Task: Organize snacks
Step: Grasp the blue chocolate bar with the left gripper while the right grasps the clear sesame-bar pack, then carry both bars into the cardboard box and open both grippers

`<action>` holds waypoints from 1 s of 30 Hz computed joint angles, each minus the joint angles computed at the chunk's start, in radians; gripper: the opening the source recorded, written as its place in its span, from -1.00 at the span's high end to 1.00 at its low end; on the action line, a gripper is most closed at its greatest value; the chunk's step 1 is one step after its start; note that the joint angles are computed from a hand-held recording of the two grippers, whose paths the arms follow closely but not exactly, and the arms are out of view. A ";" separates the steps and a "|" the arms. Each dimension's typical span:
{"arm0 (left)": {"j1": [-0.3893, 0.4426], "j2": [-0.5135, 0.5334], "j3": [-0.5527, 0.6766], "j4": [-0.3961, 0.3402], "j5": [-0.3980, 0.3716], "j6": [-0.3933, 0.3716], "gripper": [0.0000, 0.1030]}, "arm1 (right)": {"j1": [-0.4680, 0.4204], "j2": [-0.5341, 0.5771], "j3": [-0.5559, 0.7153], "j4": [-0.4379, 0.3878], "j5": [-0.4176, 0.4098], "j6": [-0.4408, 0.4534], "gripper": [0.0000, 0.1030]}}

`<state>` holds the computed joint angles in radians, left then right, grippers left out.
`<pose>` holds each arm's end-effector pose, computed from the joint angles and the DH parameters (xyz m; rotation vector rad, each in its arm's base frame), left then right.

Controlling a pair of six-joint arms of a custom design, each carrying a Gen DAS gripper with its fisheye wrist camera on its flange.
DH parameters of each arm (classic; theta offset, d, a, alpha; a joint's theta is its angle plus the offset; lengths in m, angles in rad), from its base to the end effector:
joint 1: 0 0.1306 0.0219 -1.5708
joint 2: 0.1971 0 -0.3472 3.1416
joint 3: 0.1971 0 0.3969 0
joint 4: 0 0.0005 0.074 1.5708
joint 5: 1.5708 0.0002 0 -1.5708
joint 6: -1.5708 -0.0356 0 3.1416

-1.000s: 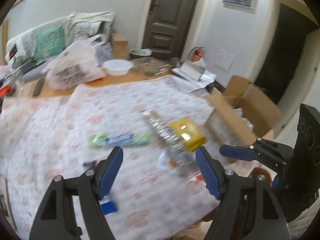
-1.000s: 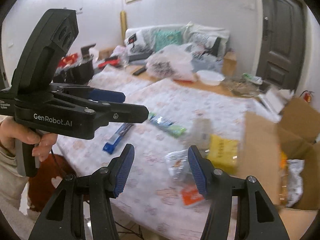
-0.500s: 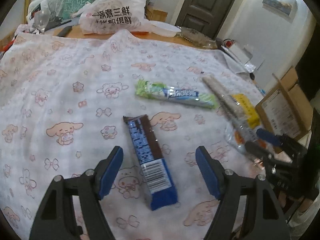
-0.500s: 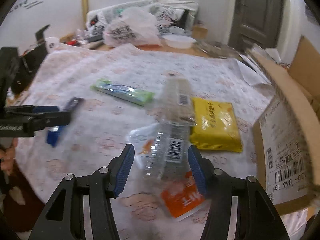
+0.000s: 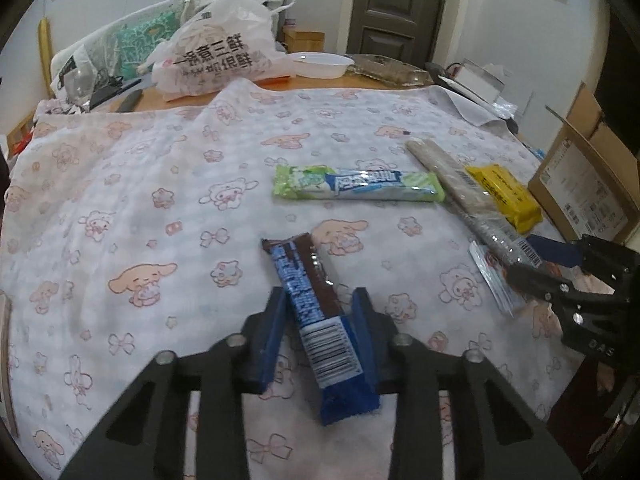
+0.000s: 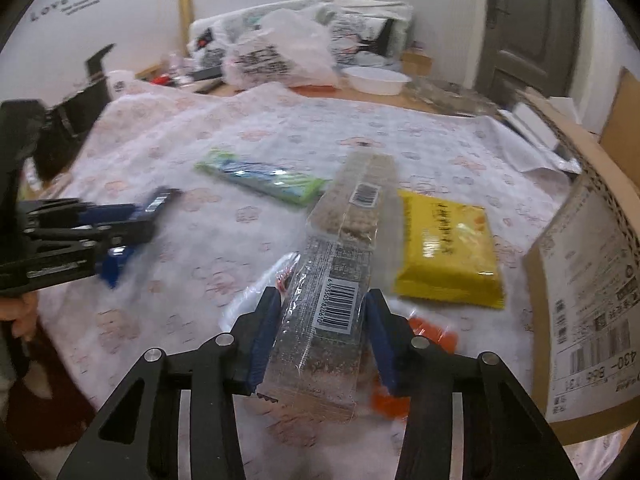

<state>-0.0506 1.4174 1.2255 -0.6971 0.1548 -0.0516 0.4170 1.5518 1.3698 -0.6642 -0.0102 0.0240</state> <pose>0.4944 -0.0310 0.3169 0.1928 2.4469 -0.1899 0.4995 0.2211 0.3183 -0.5352 2.3662 0.1916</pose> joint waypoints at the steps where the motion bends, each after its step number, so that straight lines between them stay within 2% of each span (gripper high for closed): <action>1: -0.003 -0.003 -0.003 -0.003 0.014 -0.012 0.55 | 0.002 -0.005 0.000 -0.012 -0.020 0.011 0.25; 4: -0.012 -0.014 -0.011 -0.016 0.066 -0.056 0.63 | 0.004 -0.017 -0.008 -0.030 -0.093 0.042 0.25; 7: -0.028 -0.027 -0.025 -0.016 0.066 -0.086 0.63 | 0.007 -0.026 -0.016 -0.047 -0.156 0.069 0.25; 13: -0.038 -0.050 -0.052 0.001 0.014 -0.061 0.62 | 0.027 -0.024 -0.024 -0.043 -0.107 0.072 0.22; 20: -0.062 -0.064 -0.078 0.041 -0.053 -0.079 0.60 | 0.054 0.002 -0.017 0.009 -0.030 0.071 0.18; 24: -0.063 -0.073 -0.094 0.061 -0.086 -0.050 0.39 | 0.055 0.011 -0.012 0.024 -0.015 0.061 0.19; 27: -0.059 -0.080 -0.103 0.069 -0.079 -0.028 0.44 | 0.052 0.013 -0.012 0.031 -0.020 0.064 0.20; 29: -0.061 -0.083 -0.108 0.076 -0.072 -0.030 0.68 | 0.053 0.011 -0.016 0.038 -0.020 0.061 0.32; 30: -0.063 -0.084 -0.109 0.078 -0.078 -0.032 0.68 | 0.055 0.010 -0.016 0.039 -0.014 0.061 0.32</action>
